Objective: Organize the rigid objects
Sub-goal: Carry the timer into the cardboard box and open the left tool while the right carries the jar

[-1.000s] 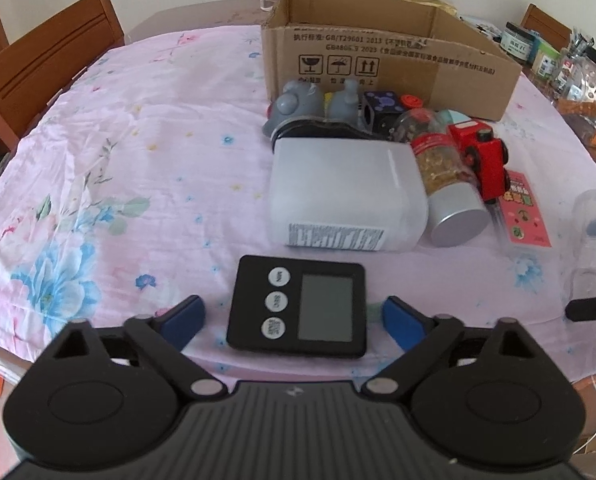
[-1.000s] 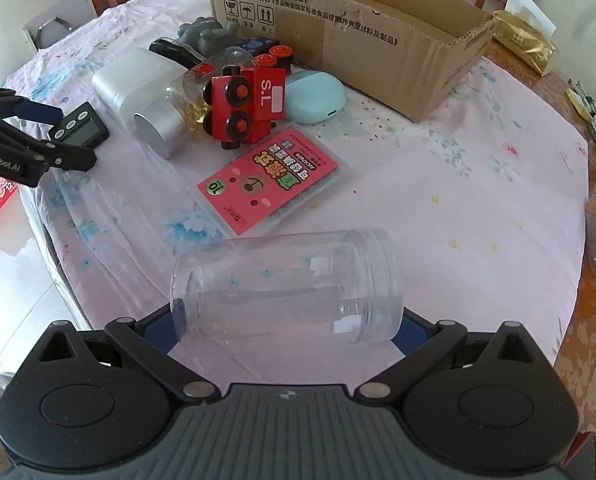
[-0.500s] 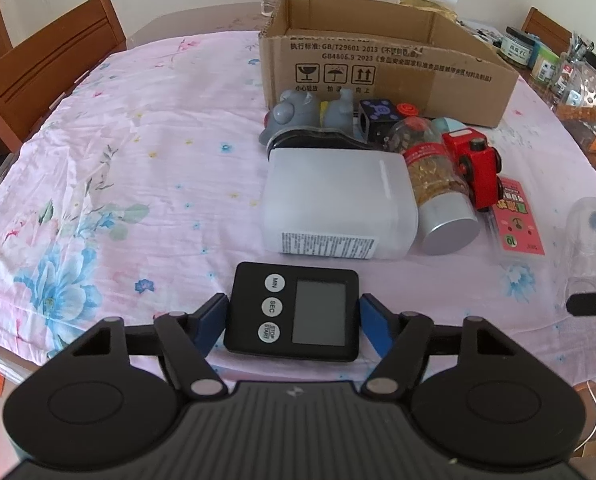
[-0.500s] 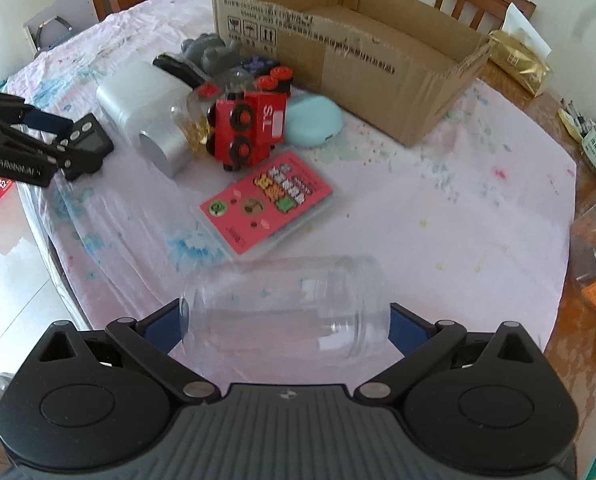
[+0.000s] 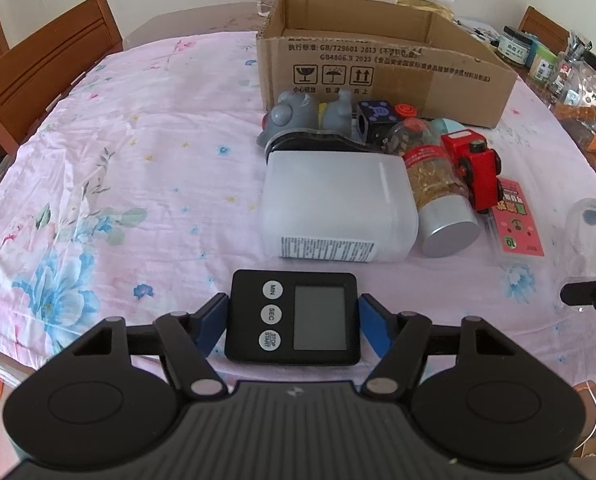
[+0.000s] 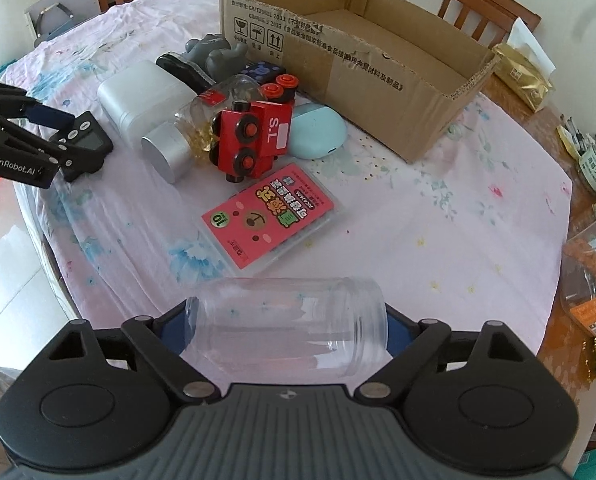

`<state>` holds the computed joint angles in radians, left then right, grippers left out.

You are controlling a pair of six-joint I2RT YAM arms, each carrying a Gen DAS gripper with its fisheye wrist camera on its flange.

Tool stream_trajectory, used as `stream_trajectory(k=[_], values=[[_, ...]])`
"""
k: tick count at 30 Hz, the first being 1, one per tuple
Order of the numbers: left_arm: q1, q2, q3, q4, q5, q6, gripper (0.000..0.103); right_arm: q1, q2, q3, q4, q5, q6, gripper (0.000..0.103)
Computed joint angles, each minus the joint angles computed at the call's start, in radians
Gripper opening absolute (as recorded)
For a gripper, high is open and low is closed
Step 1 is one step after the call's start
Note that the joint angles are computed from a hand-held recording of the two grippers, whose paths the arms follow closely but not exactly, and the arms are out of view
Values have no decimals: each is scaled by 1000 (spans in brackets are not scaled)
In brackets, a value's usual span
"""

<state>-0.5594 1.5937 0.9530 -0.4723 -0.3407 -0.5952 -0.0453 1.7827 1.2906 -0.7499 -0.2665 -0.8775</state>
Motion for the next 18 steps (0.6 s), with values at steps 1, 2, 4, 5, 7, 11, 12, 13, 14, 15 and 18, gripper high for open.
stream_trajectory(k=[1,2,4,5,7,11,12,13,14,15,18], values=[[1,-1,2,-5,3,1,69,1,-1,0,1,1,4,93],[3,-1,5,-10,7,4,69,2,0,2,-1,3,6,93],[9,-5,8,-18,17,10,69,4,-1,5,-1,5,13,93],[12,-10,10,-23,23,16,69,5,2,11,-5,4,17,93],[17,-11,23,-45,29,23,69,5,8,25,-18,2,22,93],[26,-30,47,-82,43,48,69,6,14,58,-37,-6,31,93],[27,-33,58,-95,45,53,69,5,17,70,-45,-9,33,93],[30,-37,69,-108,51,58,69,4,18,80,-53,-14,34,93],[34,-41,83,-124,61,66,69,3,20,93,-62,-21,32,93],[38,-46,98,-140,70,73,69,0,23,109,-73,-29,29,93],[45,-49,159,-190,88,102,69,-7,36,158,-101,-54,24,93]])
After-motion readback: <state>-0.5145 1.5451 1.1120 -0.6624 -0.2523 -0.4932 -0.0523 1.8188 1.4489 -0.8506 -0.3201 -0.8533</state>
